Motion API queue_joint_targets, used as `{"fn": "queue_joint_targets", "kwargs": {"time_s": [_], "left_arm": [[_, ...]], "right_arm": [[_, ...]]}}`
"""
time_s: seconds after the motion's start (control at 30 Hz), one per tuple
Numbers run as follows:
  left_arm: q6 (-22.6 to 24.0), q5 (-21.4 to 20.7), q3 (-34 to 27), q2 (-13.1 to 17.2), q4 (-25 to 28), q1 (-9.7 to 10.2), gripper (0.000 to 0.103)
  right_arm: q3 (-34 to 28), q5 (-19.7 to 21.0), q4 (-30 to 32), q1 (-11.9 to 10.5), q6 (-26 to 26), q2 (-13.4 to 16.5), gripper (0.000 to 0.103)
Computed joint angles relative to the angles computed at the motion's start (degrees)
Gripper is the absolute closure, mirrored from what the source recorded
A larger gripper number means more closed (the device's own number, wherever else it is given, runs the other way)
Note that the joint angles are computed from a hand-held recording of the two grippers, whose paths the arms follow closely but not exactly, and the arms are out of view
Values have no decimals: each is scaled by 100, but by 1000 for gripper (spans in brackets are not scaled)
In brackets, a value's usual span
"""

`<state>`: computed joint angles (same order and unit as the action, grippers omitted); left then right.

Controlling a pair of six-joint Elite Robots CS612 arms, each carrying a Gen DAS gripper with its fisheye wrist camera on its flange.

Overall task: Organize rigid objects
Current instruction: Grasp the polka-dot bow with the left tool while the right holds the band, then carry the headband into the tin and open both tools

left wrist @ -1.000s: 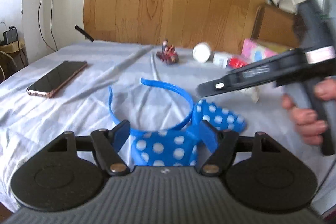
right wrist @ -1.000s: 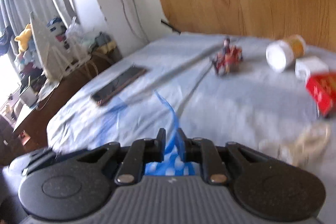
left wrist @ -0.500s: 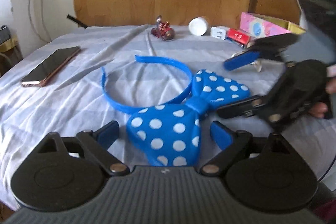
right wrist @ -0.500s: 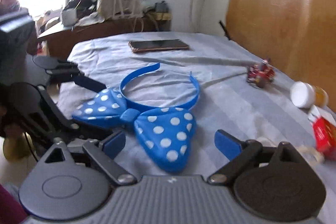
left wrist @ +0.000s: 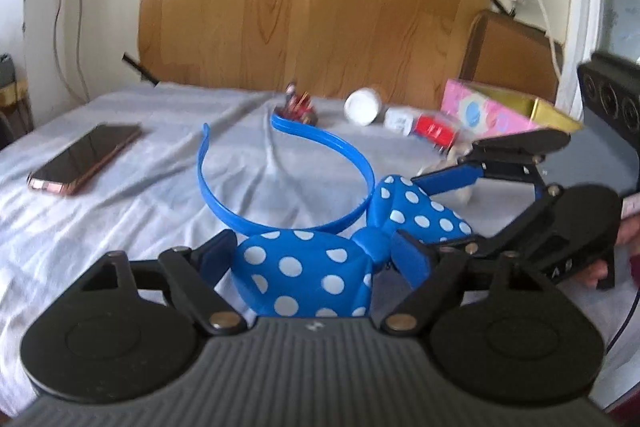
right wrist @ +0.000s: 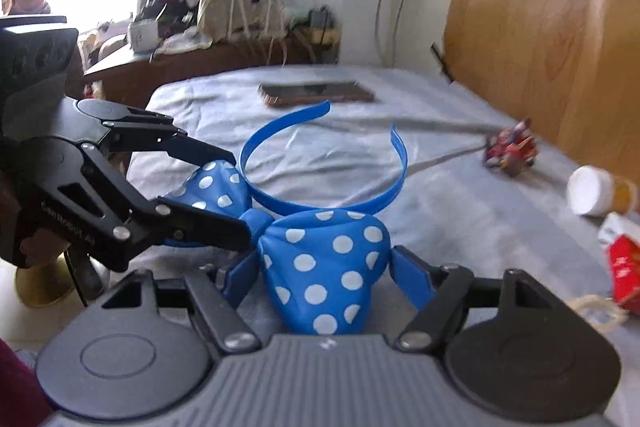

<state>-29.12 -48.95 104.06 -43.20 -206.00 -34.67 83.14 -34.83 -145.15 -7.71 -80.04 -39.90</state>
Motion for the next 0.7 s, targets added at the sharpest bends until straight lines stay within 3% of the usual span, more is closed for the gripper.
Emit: {"fn": "queue_joint_targets", "kwargs": {"time_s": [0.17,0.37,0.53,0.7], "left_arm": [[859,-144,-598,79,-70,59,19],[1998,-1143,-2091,539,144,200,19],[2587,-1904,-3943,1346,1065,242,19],[2526,-2262,-5999,2362,2254,268,18]], "right_arm": [[49,307,-1318,-189,1011,54,29],[-446,258,-3136,-604,2946,366,29],[-1071,-269,-3829,-941,4004,672,29],[-1928,-916,-3451,-1106,4426,1099,29]]}}
